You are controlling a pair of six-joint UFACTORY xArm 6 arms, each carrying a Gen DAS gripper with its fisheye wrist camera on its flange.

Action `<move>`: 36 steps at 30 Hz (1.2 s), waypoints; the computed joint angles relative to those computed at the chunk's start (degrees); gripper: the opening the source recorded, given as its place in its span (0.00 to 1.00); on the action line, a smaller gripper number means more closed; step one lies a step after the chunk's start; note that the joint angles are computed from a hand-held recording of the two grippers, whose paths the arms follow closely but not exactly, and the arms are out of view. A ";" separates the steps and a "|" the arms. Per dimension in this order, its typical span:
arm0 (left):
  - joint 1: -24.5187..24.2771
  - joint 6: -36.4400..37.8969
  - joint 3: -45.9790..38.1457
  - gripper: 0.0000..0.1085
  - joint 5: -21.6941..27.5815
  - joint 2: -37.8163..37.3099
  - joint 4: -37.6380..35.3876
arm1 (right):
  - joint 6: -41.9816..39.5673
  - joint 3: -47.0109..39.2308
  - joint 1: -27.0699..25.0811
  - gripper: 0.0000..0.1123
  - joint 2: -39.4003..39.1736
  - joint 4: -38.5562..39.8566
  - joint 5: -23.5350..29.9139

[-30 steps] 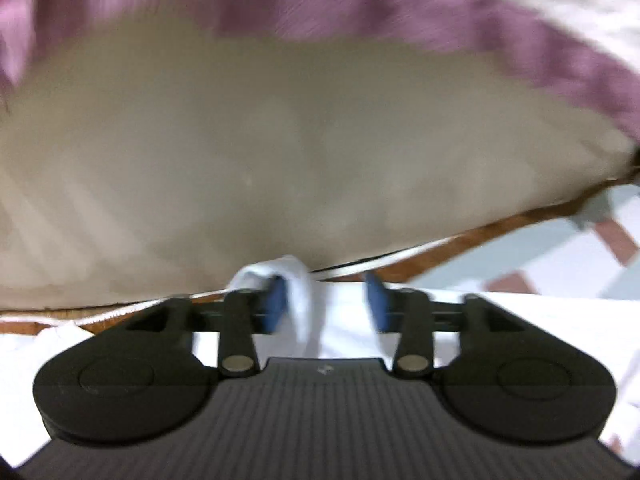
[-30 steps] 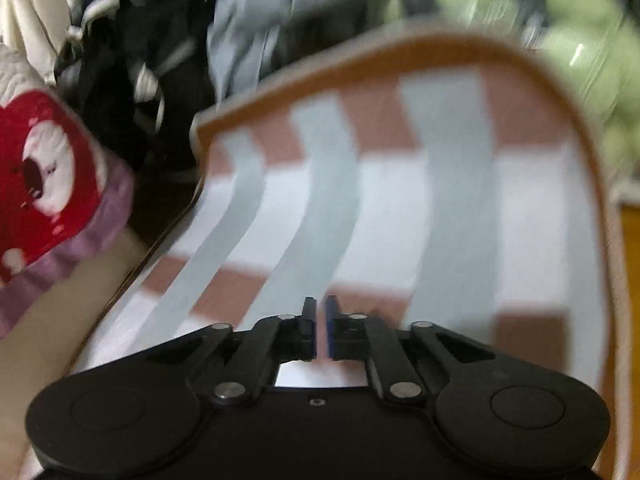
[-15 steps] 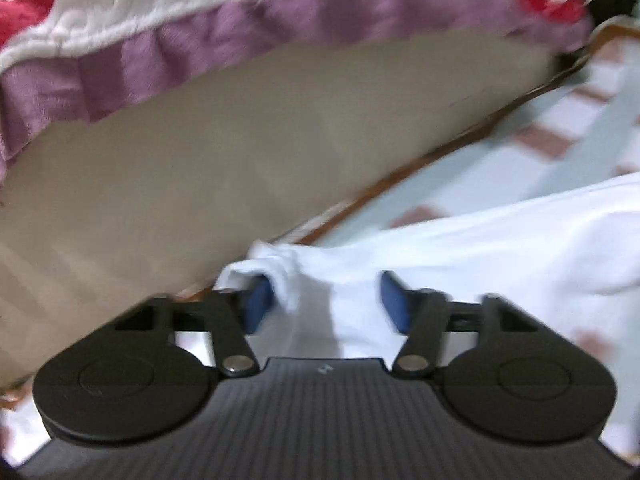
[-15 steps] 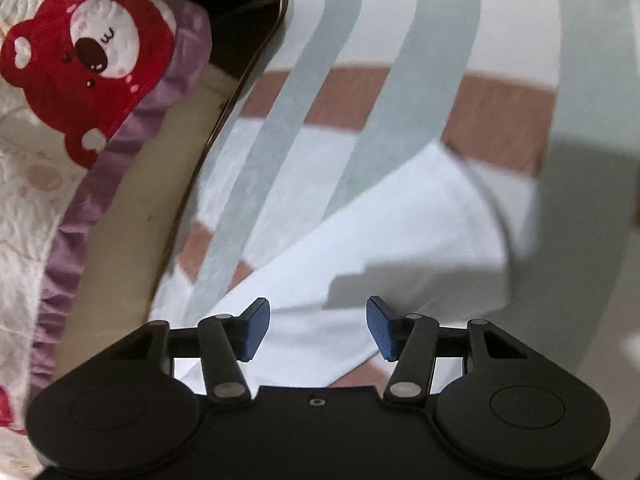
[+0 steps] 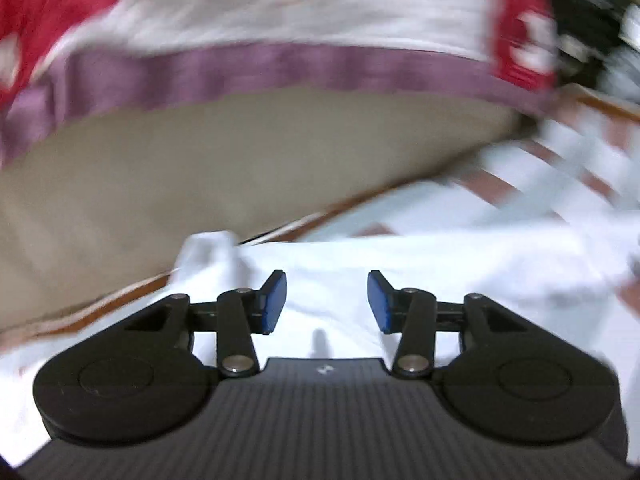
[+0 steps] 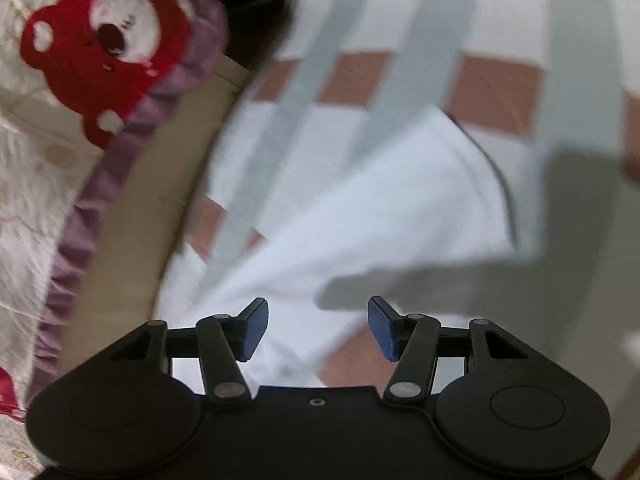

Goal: Fold clothes

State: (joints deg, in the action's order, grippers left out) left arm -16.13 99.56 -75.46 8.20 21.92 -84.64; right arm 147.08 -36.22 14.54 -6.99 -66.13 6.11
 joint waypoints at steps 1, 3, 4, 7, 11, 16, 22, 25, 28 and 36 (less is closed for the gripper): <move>-0.53 5.28 1.54 0.45 0.48 -1.21 -3.74 | 0.46 0.39 0.90 0.54 0.17 1.07 -0.05; -1.07 8.63 4.18 0.46 3.03 -2.78 -4.65 | 5.21 0.00 1.81 0.55 0.36 -1.59 1.43; -1.21 8.41 5.30 0.47 4.72 -3.30 -3.35 | 7.81 -0.30 2.20 0.56 0.45 -3.15 2.40; -2.75 4.02 5.08 0.49 6.12 -1.76 2.89 | 14.81 -0.53 3.60 0.59 0.79 -5.43 7.34; -3.53 -2.58 2.20 0.49 6.60 2.51 8.43 | 28.23 -1.66 4.76 0.60 1.72 -15.01 13.94; -2.82 -9.35 1.15 0.57 8.77 4.94 13.80 | 23.73 -4.99 4.25 0.31 5.88 -21.88 22.51; -1.90 -9.92 3.31 0.38 13.61 3.21 16.16 | 17.99 -2.14 9.48 0.05 0.44 -26.67 38.82; -1.47 -11.54 3.90 0.35 15.53 2.53 17.97 | 9.88 -3.29 12.08 0.05 -0.48 -23.18 46.94; -0.18 -15.00 2.64 0.39 20.68 2.51 22.97 | 7.06 -5.38 9.69 0.05 2.95 -21.61 44.57; 0.44 -19.64 0.10 0.50 32.71 3.12 23.14 | 6.80 -5.38 7.09 0.05 5.47 -17.20 40.90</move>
